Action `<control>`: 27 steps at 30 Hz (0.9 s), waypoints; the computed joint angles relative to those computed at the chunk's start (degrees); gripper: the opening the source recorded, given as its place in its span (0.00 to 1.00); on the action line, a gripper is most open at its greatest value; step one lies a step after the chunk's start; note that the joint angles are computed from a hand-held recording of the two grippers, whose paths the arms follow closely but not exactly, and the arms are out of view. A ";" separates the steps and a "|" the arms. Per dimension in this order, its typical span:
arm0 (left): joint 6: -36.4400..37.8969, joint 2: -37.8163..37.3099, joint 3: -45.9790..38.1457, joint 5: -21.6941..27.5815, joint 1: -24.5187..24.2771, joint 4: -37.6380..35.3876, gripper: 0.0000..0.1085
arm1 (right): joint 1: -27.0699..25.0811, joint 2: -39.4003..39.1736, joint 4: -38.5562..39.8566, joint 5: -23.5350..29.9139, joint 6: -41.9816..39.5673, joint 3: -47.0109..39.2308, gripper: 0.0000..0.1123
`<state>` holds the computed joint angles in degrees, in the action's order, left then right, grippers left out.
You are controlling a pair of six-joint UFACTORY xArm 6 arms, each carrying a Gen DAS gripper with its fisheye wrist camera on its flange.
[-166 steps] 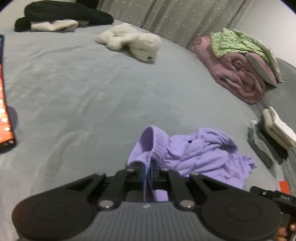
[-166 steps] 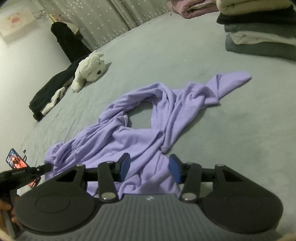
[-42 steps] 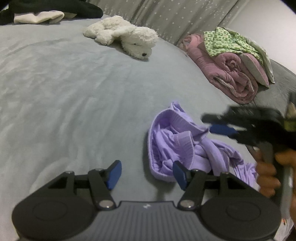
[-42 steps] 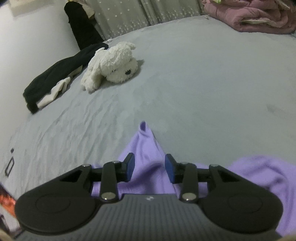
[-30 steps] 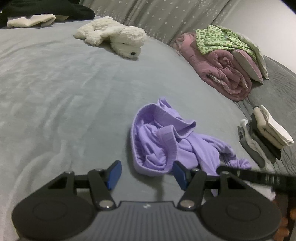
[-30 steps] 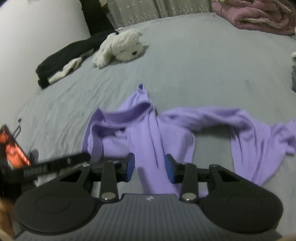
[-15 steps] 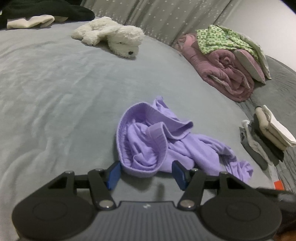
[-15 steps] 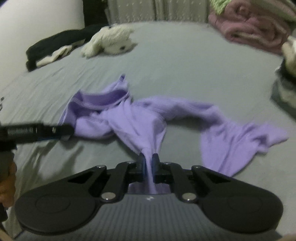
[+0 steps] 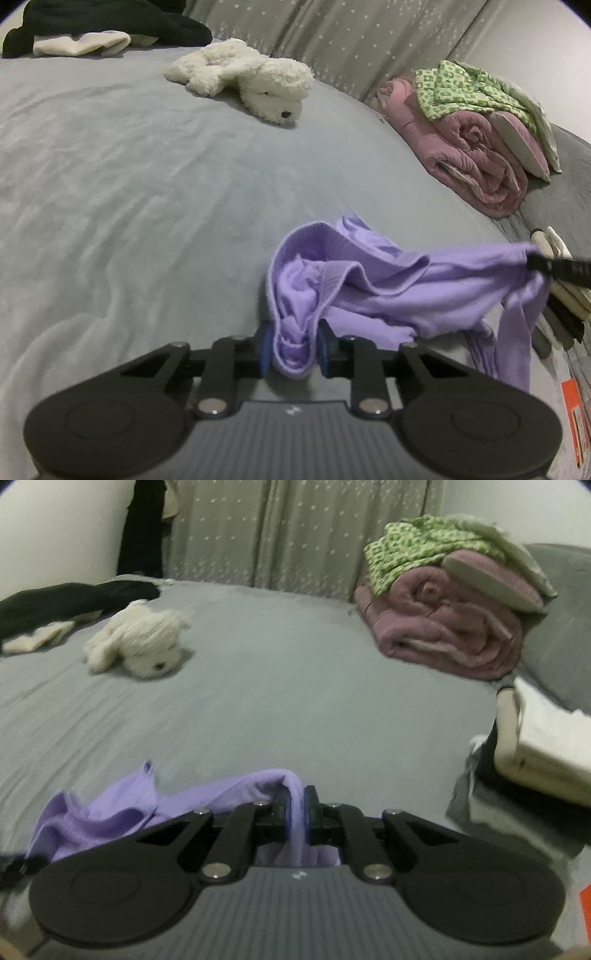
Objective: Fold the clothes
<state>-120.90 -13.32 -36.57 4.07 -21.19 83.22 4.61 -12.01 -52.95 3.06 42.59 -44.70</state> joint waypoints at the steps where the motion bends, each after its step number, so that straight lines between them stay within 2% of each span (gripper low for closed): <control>1: -0.89 -0.07 -0.06 0.06 0.10 0.92 0.15 | -0.38 1.45 -5.29 0.25 5.01 -2.07 0.06; 6: -7.69 -0.77 -0.33 0.32 0.94 6.76 0.09 | -0.31 8.79 -24.82 3.36 24.54 -11.58 0.06; 9: -12.55 -0.62 -1.03 0.27 1.39 10.76 0.08 | 0.38 12.69 -29.31 5.24 30.14 -16.01 0.06; 14: -17.06 -1.54 -0.96 4.30 0.73 12.81 0.08 | 1.70 18.73 -27.71 6.46 30.56 -21.31 0.06; 18: -14.06 -2.70 -0.01 6.70 0.72 9.03 0.07 | 2.86 22.57 -24.71 7.64 28.82 -23.16 0.06; 24: -10.91 -1.95 0.23 5.18 1.84 5.67 0.07 | 3.26 26.33 -14.80 8.11 22.43 -22.38 0.08; 27: -10.66 -1.22 -0.04 3.90 2.39 4.94 0.09 | 2.90 24.83 -12.38 6.67 19.90 -20.26 0.14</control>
